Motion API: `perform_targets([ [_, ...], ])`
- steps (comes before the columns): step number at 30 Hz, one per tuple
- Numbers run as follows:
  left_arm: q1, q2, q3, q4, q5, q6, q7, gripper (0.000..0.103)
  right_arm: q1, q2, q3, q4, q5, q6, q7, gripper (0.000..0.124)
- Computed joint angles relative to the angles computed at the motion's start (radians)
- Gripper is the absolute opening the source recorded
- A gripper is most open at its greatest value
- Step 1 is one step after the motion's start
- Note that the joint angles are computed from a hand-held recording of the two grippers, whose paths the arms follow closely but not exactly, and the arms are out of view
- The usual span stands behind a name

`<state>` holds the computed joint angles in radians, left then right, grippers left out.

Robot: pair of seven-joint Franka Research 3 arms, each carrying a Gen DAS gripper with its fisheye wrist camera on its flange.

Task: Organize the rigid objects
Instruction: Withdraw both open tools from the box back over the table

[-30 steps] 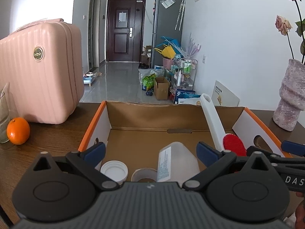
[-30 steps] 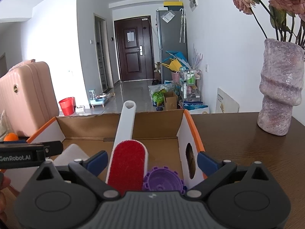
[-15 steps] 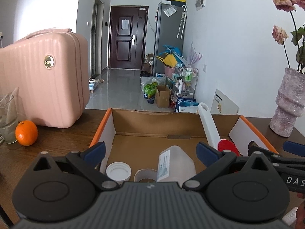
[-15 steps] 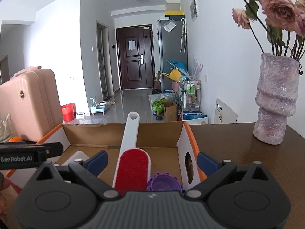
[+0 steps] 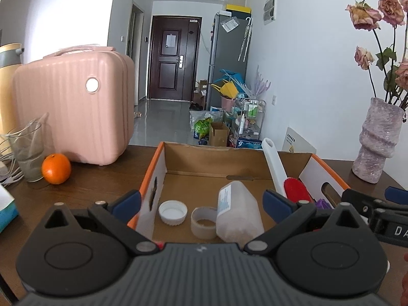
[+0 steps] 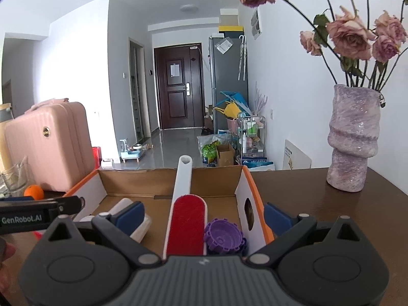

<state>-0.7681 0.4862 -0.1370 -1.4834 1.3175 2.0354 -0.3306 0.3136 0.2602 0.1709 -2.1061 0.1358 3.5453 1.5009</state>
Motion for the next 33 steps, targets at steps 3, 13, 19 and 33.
perform_targets([
  [3,-0.012,-0.022,-0.007,-0.033,0.004,-0.02,-0.016,0.103,0.018,-0.033,-0.008,-0.046,0.025,0.021,-0.008,0.1],
  [13,-0.016,-0.118,-0.074,-0.175,-0.013,-0.099,-0.084,0.103,0.07,-0.141,-0.025,-0.211,0.084,0.081,-0.048,0.1],
  [19,-0.011,-0.168,-0.12,-0.242,-0.042,-0.129,-0.116,0.103,0.081,-0.22,-0.023,-0.316,0.063,0.092,-0.019,0.1],
  [33,0.005,-0.284,-0.208,-0.382,-0.097,-0.142,-0.138,0.103,0.124,-0.373,-0.011,-0.502,0.129,0.076,-0.062,0.1],
])
